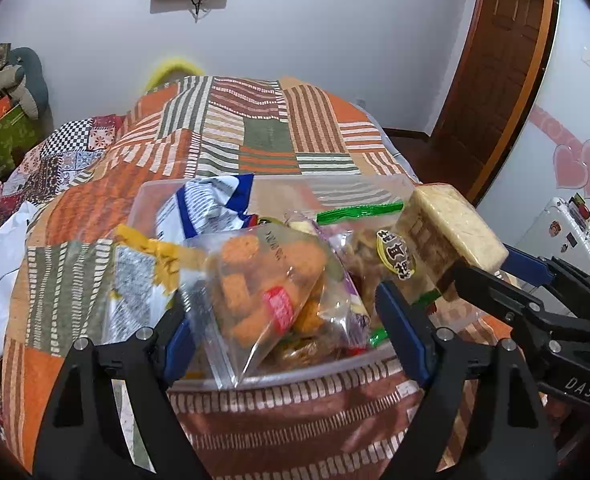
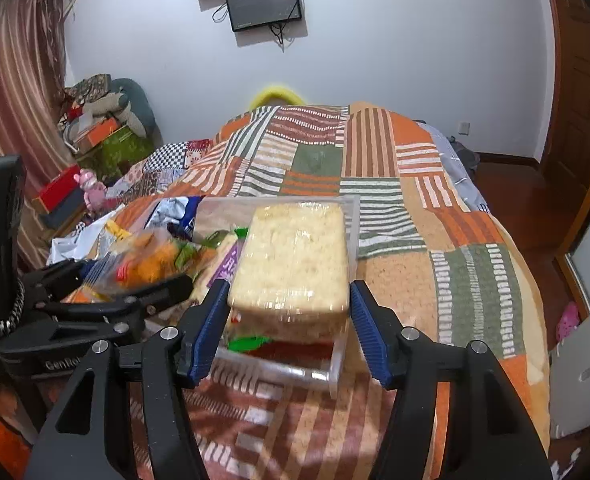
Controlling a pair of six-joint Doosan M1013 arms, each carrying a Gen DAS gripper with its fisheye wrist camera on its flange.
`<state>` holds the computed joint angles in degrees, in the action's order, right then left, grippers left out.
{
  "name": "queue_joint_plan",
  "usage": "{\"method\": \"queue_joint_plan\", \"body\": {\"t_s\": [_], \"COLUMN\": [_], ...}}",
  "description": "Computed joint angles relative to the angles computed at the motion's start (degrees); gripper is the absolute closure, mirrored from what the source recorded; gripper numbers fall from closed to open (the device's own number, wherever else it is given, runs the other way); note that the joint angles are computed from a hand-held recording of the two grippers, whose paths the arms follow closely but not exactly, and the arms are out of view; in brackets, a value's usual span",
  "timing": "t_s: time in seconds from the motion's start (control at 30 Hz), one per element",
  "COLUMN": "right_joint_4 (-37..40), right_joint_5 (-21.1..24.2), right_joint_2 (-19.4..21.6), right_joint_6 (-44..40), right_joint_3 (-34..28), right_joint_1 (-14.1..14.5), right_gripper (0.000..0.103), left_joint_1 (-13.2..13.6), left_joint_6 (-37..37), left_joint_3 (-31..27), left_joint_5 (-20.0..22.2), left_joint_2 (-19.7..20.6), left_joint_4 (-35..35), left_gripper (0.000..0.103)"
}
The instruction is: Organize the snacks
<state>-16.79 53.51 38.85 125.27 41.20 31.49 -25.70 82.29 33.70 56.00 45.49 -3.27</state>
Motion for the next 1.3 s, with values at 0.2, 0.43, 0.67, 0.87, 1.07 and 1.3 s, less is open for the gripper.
{"method": "queue_joint_plan", "body": {"t_s": [0.2,0.43,0.67,0.87,1.07,1.3], "right_joint_4": [-1.9,-5.8,-10.2,-16.0,-21.9,-27.7], "right_joint_5": [-1.7,-5.7,-11.2,-15.2,-16.8,-16.9], "right_joint_2": [-1.7,-4.4,-7.2,-9.2,-10.4,-10.6], "right_joint_6": [1.9,3.5,5.9,9.5,13.4,18.1], "right_joint_3": [1.9,3.9,6.2,8.5,10.1,10.9], "right_joint_1": [0.3,1.3,2.8,4.4,5.7,6.4], "right_gripper": [0.037,0.037,0.037,0.026,0.017,0.0], "left_joint_1": [0.0,-0.2,-1.3,-2.2,-2.9,-3.3], "left_joint_6": [0.2,-0.1,-1.7,-5.9,-14.4,-21.9], "left_joint_3": [5.0,12.7,20.5,26.2,29.2,31.0], "left_joint_5": [-4.2,-13.9,-24.0,-30.9,-33.4,-34.1], "left_joint_2": [-3.7,-10.1,-16.9,-21.5,-23.7,-24.9], "left_joint_4": [-0.2,0.8,5.3,11.6,19.8,26.7], "left_gripper": [0.02,0.02,0.02,0.012,0.005,0.001]}}
